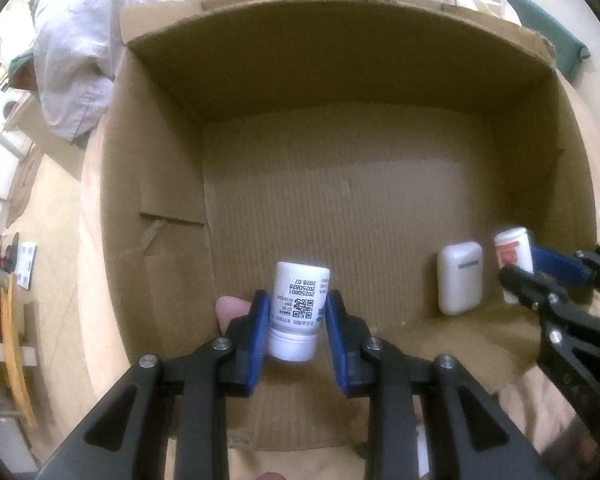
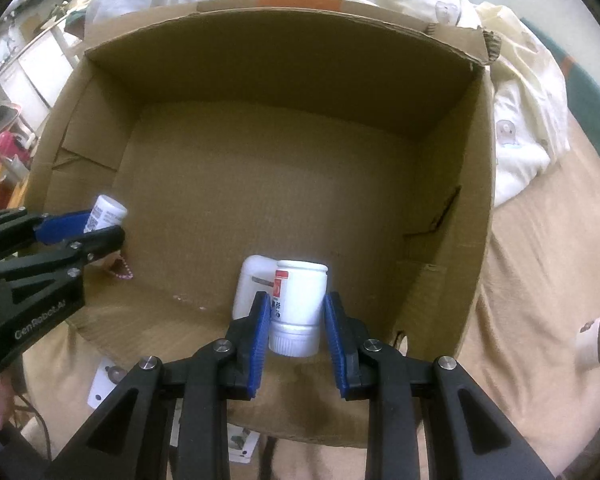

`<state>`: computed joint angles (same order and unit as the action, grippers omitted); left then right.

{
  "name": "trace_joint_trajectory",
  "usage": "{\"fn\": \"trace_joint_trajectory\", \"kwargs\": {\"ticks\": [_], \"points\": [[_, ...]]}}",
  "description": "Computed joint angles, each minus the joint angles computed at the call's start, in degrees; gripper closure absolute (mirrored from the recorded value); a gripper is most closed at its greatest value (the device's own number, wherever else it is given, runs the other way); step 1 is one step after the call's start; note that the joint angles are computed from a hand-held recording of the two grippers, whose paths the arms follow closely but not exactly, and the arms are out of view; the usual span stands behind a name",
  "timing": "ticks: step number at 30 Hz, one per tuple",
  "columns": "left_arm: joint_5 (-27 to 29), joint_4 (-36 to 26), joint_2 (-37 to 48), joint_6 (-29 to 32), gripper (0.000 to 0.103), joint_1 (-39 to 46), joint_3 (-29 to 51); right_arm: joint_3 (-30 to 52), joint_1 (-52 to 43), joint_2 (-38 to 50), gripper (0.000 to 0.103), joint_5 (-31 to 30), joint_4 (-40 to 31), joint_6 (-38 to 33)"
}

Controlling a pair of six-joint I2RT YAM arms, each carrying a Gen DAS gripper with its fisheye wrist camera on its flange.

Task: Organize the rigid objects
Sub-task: 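Lower the pill bottle into the box with the left tool while the right tool lowers the red-label bottle in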

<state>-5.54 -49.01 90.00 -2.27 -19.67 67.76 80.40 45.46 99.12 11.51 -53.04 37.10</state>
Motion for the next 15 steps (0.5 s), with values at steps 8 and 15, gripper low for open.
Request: {"fn": "trace_joint_trajectory", "kwargs": {"ticks": [8,15], "points": [[-0.52,-0.13,0.97,-0.25,0.078,-0.63,0.78,1.76,1.16,1.08,0.074,1.39,-1.57,0.66],[-0.14,-0.8,-1.72,-0.91,0.041,-1.89,0.29,-1.94,-0.39,-3.45,0.033,-2.25,5.12,1.7]]}}
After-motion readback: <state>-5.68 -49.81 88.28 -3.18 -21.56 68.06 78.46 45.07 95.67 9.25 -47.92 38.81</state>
